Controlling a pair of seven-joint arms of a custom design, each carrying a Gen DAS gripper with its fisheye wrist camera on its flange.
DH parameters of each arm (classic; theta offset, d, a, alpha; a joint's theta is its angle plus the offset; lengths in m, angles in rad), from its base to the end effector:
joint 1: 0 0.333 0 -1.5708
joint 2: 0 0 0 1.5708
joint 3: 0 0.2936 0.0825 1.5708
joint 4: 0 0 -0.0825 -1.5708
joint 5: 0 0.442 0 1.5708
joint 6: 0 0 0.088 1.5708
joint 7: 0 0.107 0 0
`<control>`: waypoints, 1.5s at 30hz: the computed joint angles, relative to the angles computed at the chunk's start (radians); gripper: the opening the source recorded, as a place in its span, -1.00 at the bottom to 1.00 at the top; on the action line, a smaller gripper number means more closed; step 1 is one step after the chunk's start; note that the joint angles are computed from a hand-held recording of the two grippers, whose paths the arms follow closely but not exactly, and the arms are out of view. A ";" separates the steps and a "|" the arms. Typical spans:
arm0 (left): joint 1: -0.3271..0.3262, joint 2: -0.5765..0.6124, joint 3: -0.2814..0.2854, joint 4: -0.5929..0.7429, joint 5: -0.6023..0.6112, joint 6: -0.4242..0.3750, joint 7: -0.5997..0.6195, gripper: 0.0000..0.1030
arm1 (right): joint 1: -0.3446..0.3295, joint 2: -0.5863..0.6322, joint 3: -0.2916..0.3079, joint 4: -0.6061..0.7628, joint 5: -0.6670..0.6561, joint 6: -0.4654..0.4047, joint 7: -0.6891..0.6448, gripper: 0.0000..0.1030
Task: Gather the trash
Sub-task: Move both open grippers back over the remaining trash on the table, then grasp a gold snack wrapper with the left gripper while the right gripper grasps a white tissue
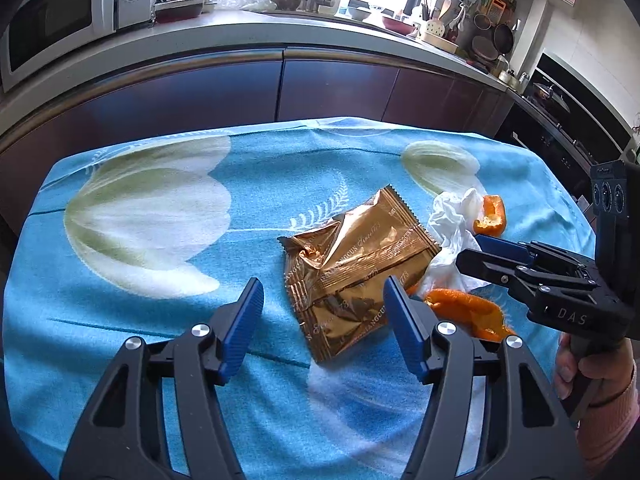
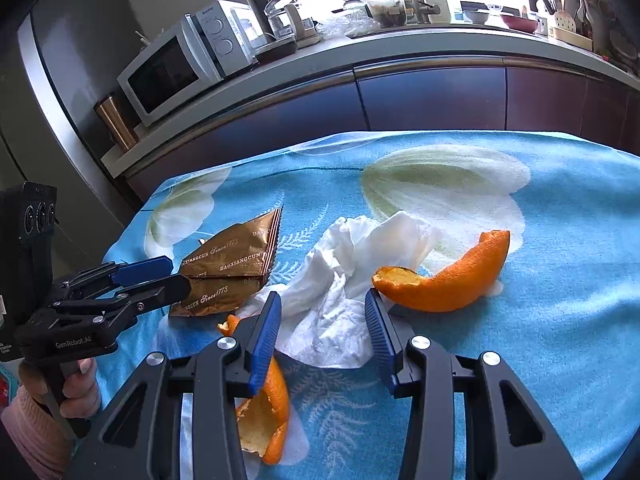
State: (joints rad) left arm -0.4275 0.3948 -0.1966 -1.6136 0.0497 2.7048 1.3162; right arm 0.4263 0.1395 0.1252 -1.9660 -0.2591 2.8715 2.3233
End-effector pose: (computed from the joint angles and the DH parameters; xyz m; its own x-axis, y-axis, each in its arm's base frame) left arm 0.6267 -0.4297 0.4391 -0.4120 -0.8907 0.1921 -0.7553 0.2159 -0.6188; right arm 0.5742 0.3670 0.4413 0.1257 -0.9425 -0.3095 -0.7707 0.1037 -0.6287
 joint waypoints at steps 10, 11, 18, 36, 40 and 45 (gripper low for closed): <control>-0.002 0.012 -0.003 0.012 0.003 -0.030 0.008 -0.29 | -0.005 0.014 0.008 0.016 0.029 -0.011 -0.038 -0.84; -0.005 0.007 0.001 0.005 0.008 -0.025 0.003 -0.31 | -0.004 0.015 0.008 0.018 0.028 -0.013 -0.043 -0.90; 0.000 -0.022 -0.001 -0.036 0.000 0.000 -0.016 -0.56 | 0.007 -0.003 -0.004 0.003 -0.017 0.021 -0.012 -0.95; 0.082 -0.287 -0.015 -0.362 -0.049 0.187 -0.095 -0.57 | 0.023 -0.048 -0.009 -0.011 -0.145 0.135 0.093 -0.96; 0.111 -0.356 -0.032 -0.442 -0.105 0.230 -0.075 -0.57 | 0.024 -0.054 0.002 -0.010 -0.134 0.159 0.074 -0.96; 0.138 -0.445 -0.048 -0.537 -0.086 0.265 -0.109 -0.57 | 0.031 -0.057 0.017 -0.009 -0.104 0.185 0.037 -0.96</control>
State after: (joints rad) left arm -0.2895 -0.0503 -0.2450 -2.1508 -0.0366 2.9696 1.2075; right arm 0.4570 0.0821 0.1424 -1.9748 -0.3626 3.0566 2.3603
